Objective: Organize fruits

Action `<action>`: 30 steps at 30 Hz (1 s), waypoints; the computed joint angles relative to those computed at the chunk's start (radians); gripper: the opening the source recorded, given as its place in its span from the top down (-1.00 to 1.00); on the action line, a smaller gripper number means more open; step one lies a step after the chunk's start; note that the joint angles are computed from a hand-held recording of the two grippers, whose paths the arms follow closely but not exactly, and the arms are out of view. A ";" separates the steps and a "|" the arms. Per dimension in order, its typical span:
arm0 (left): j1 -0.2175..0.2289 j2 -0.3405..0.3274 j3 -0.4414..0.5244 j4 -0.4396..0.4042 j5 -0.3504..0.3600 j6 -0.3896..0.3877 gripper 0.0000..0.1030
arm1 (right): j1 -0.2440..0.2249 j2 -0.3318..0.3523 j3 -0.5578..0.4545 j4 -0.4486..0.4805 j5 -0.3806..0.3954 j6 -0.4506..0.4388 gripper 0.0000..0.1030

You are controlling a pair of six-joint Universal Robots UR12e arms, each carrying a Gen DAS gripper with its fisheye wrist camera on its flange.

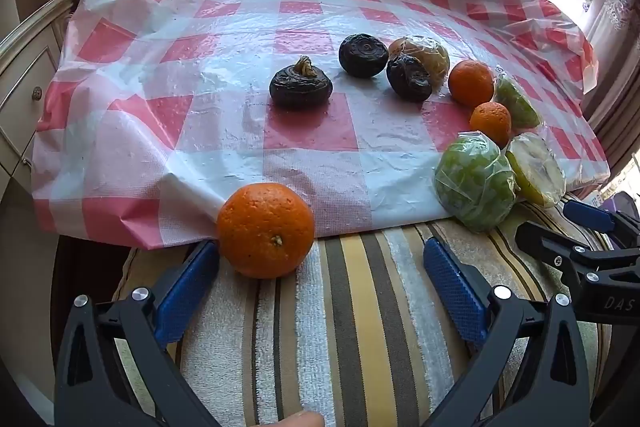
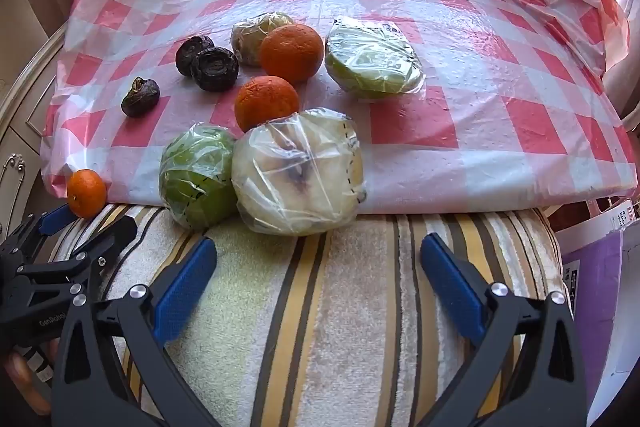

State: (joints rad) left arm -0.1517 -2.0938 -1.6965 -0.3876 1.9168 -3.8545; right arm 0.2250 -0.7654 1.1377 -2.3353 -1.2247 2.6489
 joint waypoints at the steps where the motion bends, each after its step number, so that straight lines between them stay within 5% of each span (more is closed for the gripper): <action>1: 0.001 0.001 0.000 -0.005 -0.005 -0.002 -0.92 | 0.000 -0.001 0.002 -0.004 0.001 0.002 -0.97; 30: 0.002 -0.008 0.016 -0.021 -0.008 -0.002 -0.92 | 0.000 0.002 -0.008 0.016 0.001 0.001 -0.97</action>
